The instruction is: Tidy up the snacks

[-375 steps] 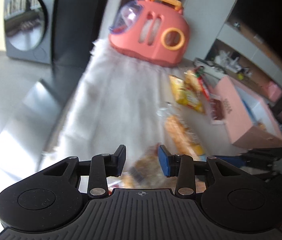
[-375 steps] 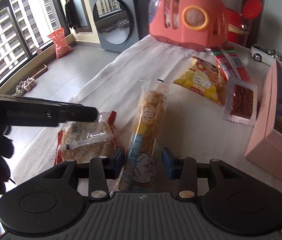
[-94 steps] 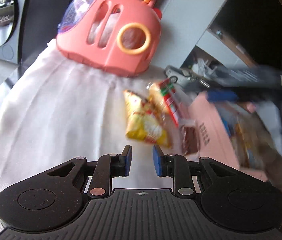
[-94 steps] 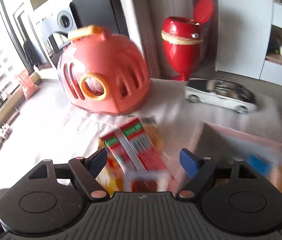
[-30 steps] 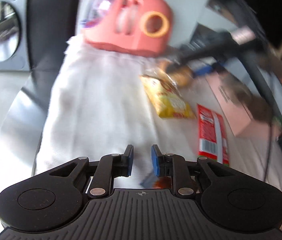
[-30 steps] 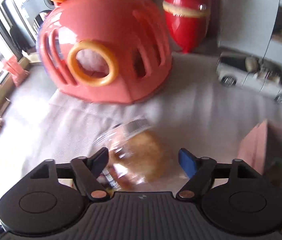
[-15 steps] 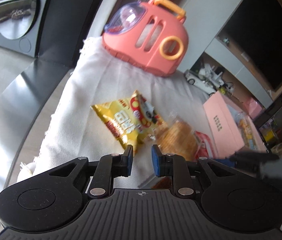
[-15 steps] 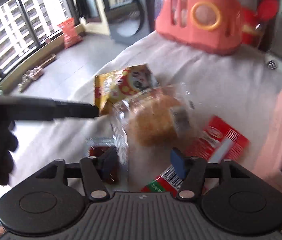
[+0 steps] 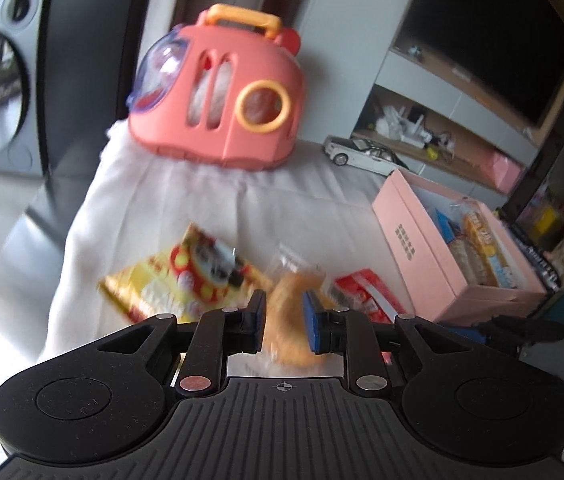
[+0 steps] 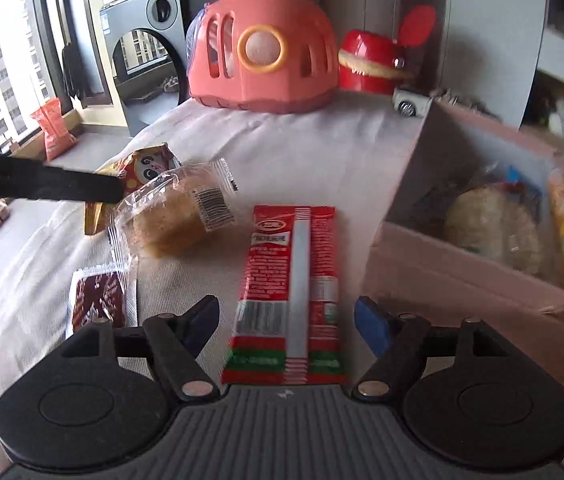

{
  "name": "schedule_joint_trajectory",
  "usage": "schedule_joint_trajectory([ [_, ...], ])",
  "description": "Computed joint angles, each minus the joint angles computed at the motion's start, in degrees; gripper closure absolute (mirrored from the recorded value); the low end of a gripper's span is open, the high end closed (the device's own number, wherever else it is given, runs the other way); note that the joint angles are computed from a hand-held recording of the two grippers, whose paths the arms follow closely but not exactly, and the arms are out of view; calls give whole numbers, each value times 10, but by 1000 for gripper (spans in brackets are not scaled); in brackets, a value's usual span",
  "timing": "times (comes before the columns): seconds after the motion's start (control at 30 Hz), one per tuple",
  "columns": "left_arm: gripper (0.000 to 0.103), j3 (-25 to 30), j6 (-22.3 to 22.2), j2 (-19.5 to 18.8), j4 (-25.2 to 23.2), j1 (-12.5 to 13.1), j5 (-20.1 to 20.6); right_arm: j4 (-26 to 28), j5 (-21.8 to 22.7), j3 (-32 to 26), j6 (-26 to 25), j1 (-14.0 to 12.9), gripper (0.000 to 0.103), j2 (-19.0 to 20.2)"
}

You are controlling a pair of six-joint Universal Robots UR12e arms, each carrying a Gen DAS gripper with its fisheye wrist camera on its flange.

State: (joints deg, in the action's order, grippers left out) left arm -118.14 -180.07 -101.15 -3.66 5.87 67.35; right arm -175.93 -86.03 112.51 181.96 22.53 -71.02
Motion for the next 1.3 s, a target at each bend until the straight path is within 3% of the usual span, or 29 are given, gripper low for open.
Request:
schedule_joint_trajectory([
  [0.17,79,34,54,-25,-10,-30,84,-48,-15,2,22,7,31,17],
  [0.23,79,43,69,-30,-33,-36,95,-64,-30,6,14,10,46,20],
  [0.33,79,41,79,-32,-33,-43,109,-78,-26,23,-1,5,46,11],
  [0.53,79,31,109,-14,-63,-49,93,-128,-38,60,-20,6,46,-1],
  [0.73,79,29,129,-8,-79,-55,90,-118,-48,58,-4,7,33,-3],
  [1.0,77,32,142,-7,-94,-58,78,-117,-54,58,9,7,25,-1],
  [1.2,76,36,133,-10,-96,-56,81,-172,-18,71,49,-4,25,-6],
  [1.3,76,37,133,-11,-95,-58,84,-154,-16,55,53,-1,25,-1],
])
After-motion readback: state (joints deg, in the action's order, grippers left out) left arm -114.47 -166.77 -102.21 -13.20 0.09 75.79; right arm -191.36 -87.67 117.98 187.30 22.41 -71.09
